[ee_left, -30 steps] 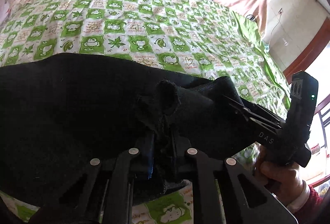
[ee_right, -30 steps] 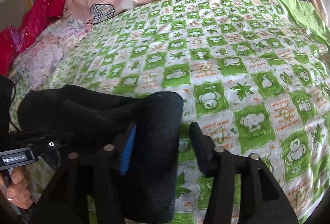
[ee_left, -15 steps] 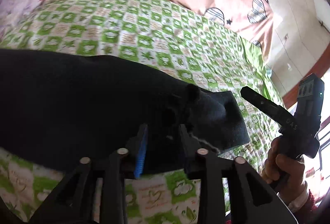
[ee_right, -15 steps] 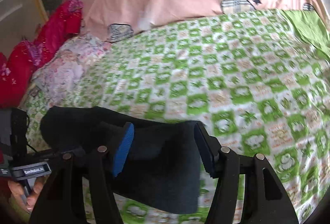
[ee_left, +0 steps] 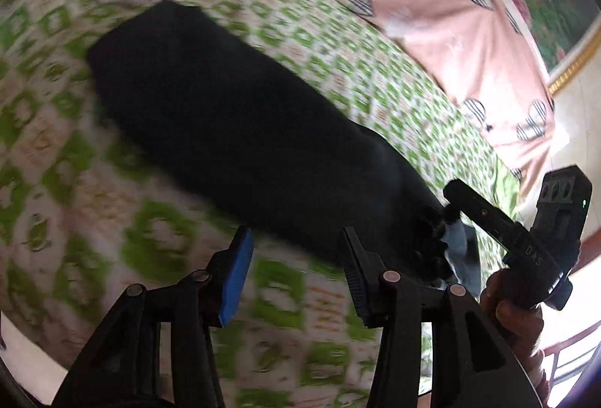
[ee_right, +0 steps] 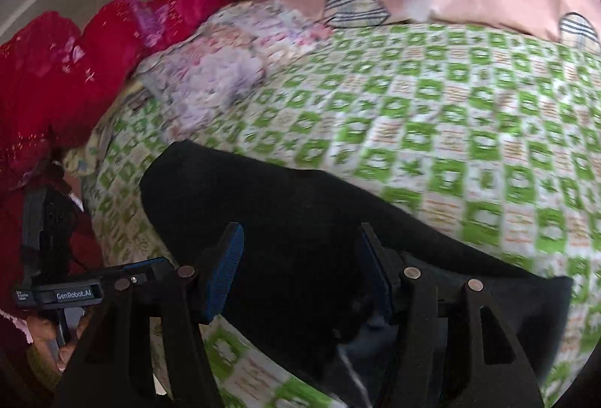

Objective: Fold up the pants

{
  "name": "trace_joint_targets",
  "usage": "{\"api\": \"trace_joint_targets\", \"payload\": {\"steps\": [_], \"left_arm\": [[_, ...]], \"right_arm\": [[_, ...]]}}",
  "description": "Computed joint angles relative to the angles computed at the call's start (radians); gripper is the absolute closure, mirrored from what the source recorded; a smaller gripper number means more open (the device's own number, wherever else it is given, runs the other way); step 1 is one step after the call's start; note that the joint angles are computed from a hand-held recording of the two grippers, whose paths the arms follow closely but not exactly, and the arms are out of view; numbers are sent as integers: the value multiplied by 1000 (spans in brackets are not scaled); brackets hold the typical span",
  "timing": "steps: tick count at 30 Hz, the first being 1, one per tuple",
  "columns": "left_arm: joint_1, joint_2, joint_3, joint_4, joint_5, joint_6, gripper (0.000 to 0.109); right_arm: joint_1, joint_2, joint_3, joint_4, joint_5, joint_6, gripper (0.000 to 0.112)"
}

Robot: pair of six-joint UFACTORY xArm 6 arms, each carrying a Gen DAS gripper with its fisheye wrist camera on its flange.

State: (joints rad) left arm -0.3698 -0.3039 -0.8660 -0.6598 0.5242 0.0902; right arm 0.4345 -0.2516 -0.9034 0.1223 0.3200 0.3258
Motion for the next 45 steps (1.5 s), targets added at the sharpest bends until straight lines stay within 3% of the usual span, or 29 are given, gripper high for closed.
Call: {"api": "trace_joint_targets", "payload": {"steps": [8, 19, 30, 34, 37, 39, 42, 45], "left_arm": [[143, 15, 2, -39, 15, -42, 57], [200, 146, -113, -76, 18, -29, 54], [210, 216, -161, -183, 18, 59, 52], [214, 205, -150, -190, 19, 64, 52], [212, 211, -156, -183, 11, 61, 52], [211, 228, -173, -184, 7, 65, 52], [214, 255, -200, -203, 6, 73, 52], [211, 282, -229, -190, -3, 65, 55]], "right_arm": [[35, 196, -216, 194, 65, -231, 50], [37, 426, -511, 342, 196, -422, 50], [29, 814, -1078, 355, 467, -569, 50], [10, 1018, -1391, 384, 664, -561, 50], [-9, 1136, -1567, 393, 763, -521, 63], [-27, 1189, -1645, 440, 804, -503, 80], [-44, 1248, -1735, 481, 850, -477, 84], [-44, 1225, -1693, 496, 833, -495, 85]]}}
